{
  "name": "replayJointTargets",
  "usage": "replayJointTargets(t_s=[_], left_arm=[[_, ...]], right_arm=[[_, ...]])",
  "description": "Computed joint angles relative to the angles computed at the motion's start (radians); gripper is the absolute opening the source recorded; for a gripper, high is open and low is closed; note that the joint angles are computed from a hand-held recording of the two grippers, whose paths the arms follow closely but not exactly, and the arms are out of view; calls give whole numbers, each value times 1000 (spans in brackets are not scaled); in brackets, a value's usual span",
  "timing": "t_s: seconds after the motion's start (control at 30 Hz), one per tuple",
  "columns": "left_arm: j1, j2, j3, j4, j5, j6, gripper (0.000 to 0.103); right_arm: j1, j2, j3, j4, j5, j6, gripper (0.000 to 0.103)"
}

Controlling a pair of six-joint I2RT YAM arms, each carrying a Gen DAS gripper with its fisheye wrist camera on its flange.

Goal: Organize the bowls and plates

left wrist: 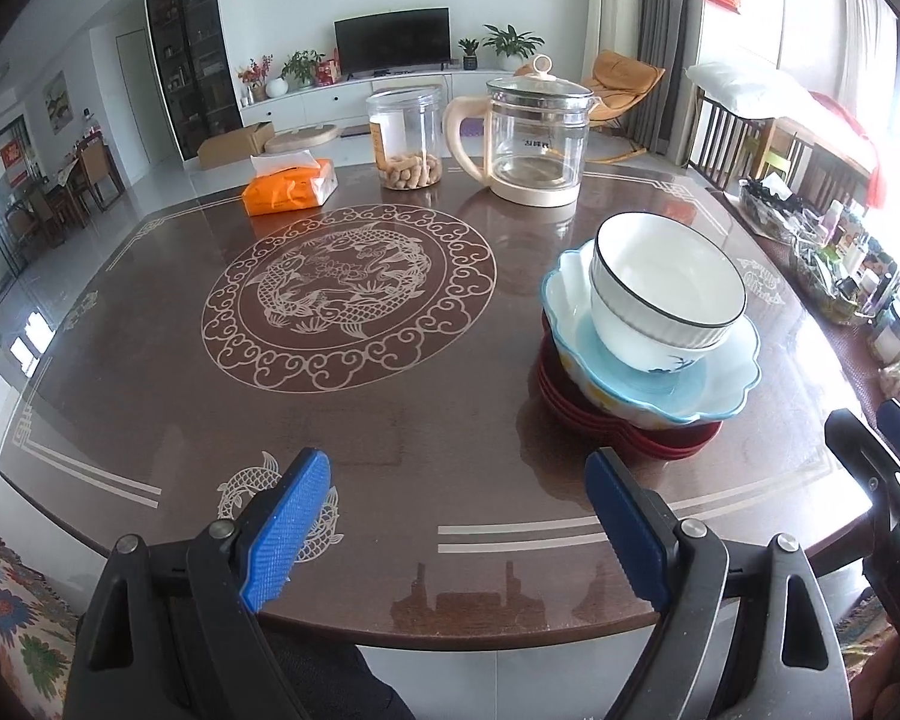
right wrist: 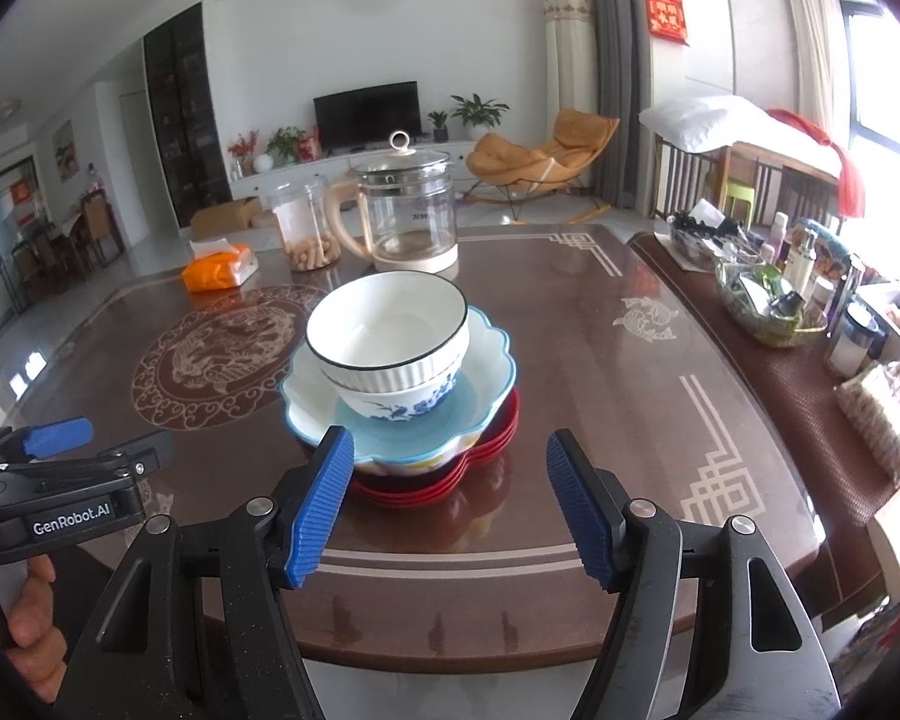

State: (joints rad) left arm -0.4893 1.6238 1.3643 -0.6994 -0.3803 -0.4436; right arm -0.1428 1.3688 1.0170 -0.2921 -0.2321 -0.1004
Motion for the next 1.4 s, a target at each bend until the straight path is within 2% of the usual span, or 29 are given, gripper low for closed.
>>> replayJointTargets(t_s=[0.43,1.4], left_arm=[[-26,-25,-6,-10,-64,7,87],[-51,-54,-9,-6,-31,26,87]], right_arm=[[34,-30,-4,-26,20,-2,71],[52,-63,-11,-41,52,4,74]])
